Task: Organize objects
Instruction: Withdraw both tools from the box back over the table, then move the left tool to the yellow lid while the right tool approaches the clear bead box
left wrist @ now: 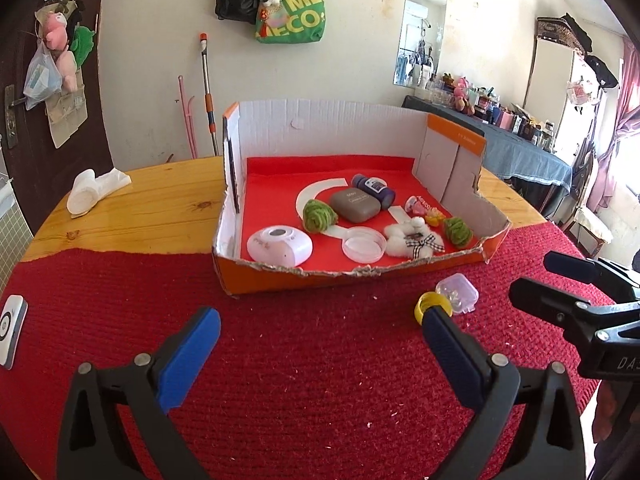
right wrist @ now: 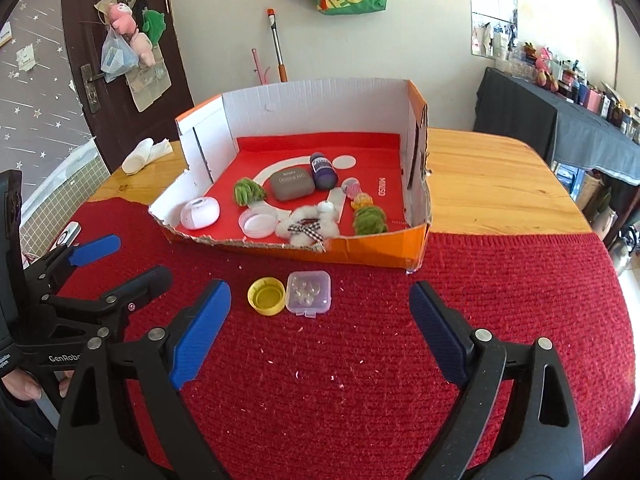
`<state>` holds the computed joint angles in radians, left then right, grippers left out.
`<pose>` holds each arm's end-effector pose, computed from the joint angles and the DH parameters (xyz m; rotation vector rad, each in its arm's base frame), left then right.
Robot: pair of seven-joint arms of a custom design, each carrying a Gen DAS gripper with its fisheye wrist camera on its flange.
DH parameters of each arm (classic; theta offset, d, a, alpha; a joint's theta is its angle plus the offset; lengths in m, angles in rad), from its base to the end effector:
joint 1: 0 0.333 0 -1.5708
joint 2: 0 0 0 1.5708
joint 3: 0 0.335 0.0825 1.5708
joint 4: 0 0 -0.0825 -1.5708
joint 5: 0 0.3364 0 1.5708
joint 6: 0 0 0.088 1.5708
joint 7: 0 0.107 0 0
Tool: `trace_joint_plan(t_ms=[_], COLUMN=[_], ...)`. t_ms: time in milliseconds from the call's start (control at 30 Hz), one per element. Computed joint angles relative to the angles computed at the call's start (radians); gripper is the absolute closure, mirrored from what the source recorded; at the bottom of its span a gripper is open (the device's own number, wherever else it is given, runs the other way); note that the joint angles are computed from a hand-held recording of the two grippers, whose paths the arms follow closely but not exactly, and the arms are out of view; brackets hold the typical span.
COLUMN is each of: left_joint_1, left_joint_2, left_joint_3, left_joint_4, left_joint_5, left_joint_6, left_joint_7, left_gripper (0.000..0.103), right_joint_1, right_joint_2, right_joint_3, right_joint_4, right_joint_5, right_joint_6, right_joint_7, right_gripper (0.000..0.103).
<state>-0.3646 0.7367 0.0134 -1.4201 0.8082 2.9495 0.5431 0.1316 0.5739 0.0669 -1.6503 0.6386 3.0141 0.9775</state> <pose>0.6761 -0.3017 0.3786 -1.6860 1.8031 -0.8993 0.6939 0.0845 0.4053 -1.8166 1.5415 -0.5361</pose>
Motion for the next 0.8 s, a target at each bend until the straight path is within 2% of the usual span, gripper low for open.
trace_joint_plan(t_ms=[133,267,467,800], left_joint_1=[0.021,0.017,0.037,0.057], left_joint_2=[0.025,0.033,0.055,0.063], left_joint_3=[-0.033,-0.032,-0.067,-0.098], left_joint_4=[0.012,0.018,0.046,0.05], left_joint_5=[-0.037,-0.05,-0.104,-0.17], left_joint_6=[-0.022,-0.036,-0.086,-0.099], left_joint_7=[0.034,0.054,0.11,0.181], left_gripper=[0.0,0.0,0.0,0.0], right_joint_1=[0.029,0.036,0.034,0.051], right_joint_2=[0.038,0.059,0.077,0.108], right_joint_3=[-0.045,-0.065,-0.076,-0.113], right_joint_4=[0.022,0.036,0.058,0.106], right_joint_5=[-0.028,-0.054,-0.089,-0.161], right_joint_6=[-0.022,-0.037,-0.067,-0.129], right_joint_7=[0.062,0.102,0.133,0.192], right_gripper=[0.011,0.011,0.011,0.011])
